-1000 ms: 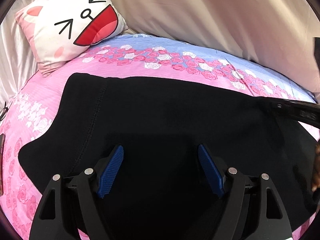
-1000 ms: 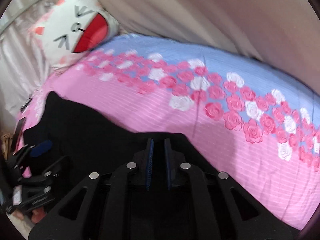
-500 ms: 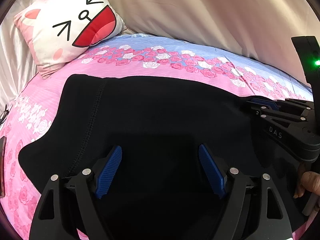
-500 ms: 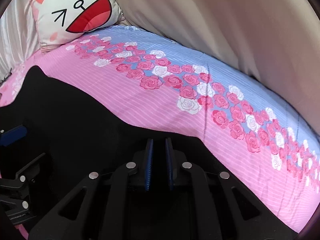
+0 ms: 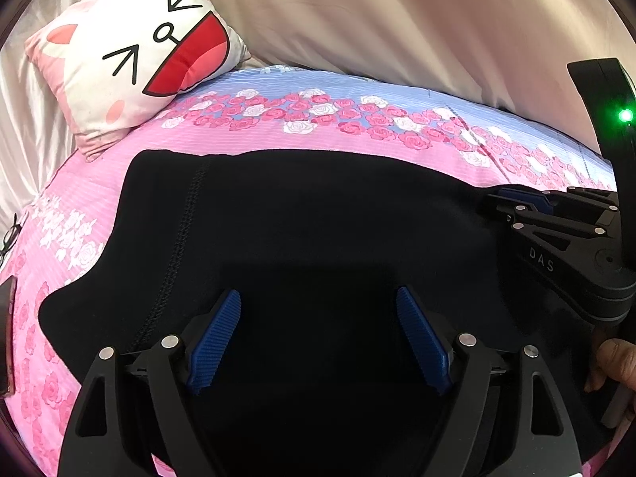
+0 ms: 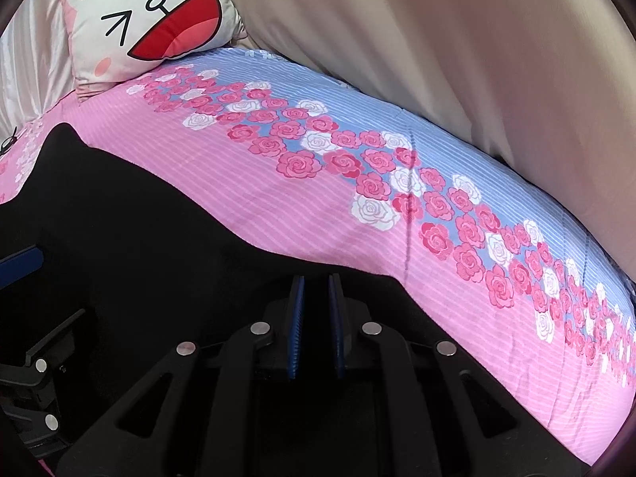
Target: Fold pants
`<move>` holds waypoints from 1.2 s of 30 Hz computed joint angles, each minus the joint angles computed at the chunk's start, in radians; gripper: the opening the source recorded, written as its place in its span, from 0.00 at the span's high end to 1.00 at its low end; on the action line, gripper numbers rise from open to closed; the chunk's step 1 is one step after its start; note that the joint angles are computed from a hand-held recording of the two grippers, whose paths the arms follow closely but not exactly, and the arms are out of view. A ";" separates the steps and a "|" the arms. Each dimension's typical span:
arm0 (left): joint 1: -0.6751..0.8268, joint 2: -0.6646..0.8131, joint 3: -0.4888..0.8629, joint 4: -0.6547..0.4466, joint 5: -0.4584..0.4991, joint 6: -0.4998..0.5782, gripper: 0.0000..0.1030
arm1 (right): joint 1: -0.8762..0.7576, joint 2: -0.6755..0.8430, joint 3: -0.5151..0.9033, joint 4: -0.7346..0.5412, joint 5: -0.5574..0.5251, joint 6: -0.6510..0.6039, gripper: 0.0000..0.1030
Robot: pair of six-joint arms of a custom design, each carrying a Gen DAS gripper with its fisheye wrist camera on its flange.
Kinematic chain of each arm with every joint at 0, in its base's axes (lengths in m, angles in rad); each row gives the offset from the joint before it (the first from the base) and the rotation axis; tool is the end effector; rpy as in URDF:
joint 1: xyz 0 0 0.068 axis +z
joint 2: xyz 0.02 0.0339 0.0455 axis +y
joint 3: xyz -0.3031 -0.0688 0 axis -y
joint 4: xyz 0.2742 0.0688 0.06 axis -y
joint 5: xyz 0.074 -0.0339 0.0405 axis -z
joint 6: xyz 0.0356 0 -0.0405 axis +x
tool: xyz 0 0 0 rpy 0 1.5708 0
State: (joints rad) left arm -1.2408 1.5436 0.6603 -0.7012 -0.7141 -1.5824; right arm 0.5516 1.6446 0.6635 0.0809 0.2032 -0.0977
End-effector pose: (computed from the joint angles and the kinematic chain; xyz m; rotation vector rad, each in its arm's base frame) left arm 0.0968 -0.2107 0.1418 -0.4075 2.3995 0.1604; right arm 0.2698 0.1576 0.1360 -0.6975 2.3446 -0.0512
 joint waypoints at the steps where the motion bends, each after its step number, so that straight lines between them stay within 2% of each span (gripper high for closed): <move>1: 0.000 0.001 0.001 -0.001 0.000 0.000 0.24 | 0.000 0.000 0.000 0.000 0.000 0.000 0.89; 7: -0.006 -0.004 0.002 -0.015 -0.007 -0.016 0.24 | -0.013 0.001 0.003 0.000 -0.025 0.005 0.89; 14: -0.064 -0.019 0.009 -0.214 0.023 -0.191 0.24 | -0.022 0.001 0.006 -0.004 -0.044 0.007 0.89; 21: -0.075 0.047 0.071 -0.310 0.049 -0.224 0.24 | -0.025 0.002 0.008 -0.003 -0.054 0.013 0.89; 36: -0.064 0.039 0.063 -0.282 0.071 -0.217 0.23 | -0.022 0.010 0.012 0.000 -0.051 0.011 0.89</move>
